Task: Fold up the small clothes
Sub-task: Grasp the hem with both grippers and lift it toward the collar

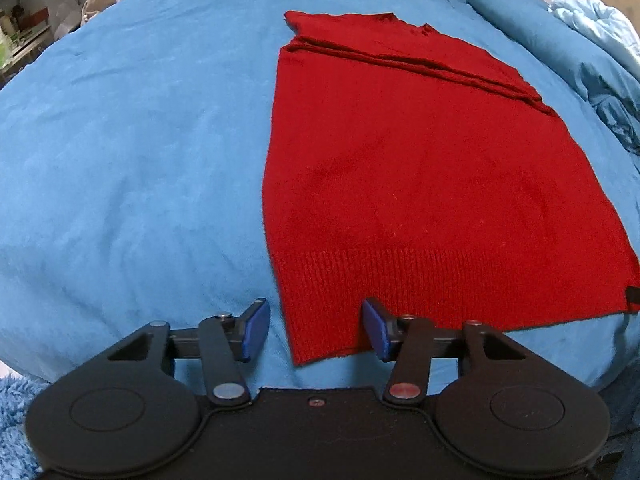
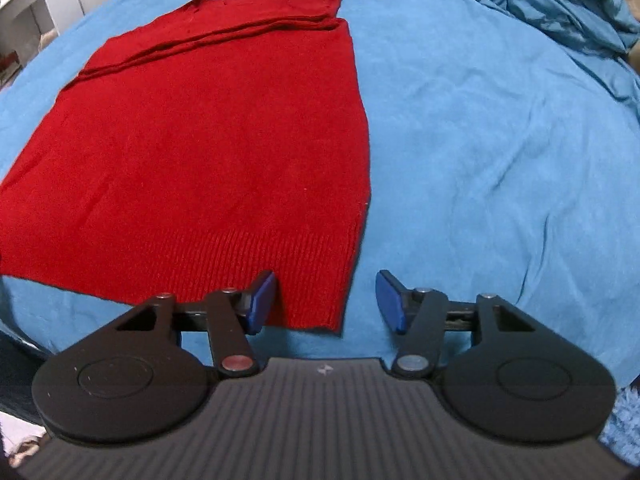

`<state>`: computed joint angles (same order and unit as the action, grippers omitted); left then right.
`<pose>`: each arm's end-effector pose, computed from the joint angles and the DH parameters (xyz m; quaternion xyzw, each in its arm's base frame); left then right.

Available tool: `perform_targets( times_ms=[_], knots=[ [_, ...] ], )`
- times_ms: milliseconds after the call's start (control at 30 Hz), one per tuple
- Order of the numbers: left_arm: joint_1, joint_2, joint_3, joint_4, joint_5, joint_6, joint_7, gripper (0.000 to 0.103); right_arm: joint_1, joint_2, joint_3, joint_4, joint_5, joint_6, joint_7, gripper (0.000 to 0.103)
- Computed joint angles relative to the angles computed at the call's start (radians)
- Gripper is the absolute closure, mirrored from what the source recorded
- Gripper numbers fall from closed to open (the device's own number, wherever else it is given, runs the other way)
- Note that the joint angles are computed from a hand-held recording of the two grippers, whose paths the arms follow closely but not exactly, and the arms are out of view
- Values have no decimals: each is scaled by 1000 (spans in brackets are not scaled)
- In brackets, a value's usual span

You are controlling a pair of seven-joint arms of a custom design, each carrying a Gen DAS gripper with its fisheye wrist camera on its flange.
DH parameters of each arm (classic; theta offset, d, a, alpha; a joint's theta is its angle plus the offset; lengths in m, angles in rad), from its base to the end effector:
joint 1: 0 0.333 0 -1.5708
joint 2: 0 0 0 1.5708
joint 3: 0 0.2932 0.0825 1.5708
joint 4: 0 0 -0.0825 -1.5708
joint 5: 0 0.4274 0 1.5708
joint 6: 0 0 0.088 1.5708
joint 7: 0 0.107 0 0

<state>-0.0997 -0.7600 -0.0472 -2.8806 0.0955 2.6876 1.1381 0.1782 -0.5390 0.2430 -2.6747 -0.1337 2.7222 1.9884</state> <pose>0.3927 -0.0584 0.4059 -0.7473 0.6014 -0.2212 0.1758 0.4190 0.1882 0.4199 -0.7124 0.6360 -0.1991 0.2201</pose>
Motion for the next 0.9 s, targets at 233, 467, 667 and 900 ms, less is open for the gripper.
perform_targets(
  times_ms=[233, 467, 667, 900],
  knots=[
    [-10, 13, 4, 1, -1, 12, 19, 71, 0, 24, 17, 12, -33, 7, 2, 52],
    [-9, -11, -6, -9, 3, 17, 8, 97, 18, 21, 8, -2, -15, 41, 10, 80],
    [-9, -112, 1, -32, -4, -4, -17, 98, 58, -28, -46, -33, 79, 80, -19, 82],
    [-26, -156, 68, 29, -58, 27, 22, 98, 149, -78, -172, -9, 304, 126, -136, 82]
  ],
)
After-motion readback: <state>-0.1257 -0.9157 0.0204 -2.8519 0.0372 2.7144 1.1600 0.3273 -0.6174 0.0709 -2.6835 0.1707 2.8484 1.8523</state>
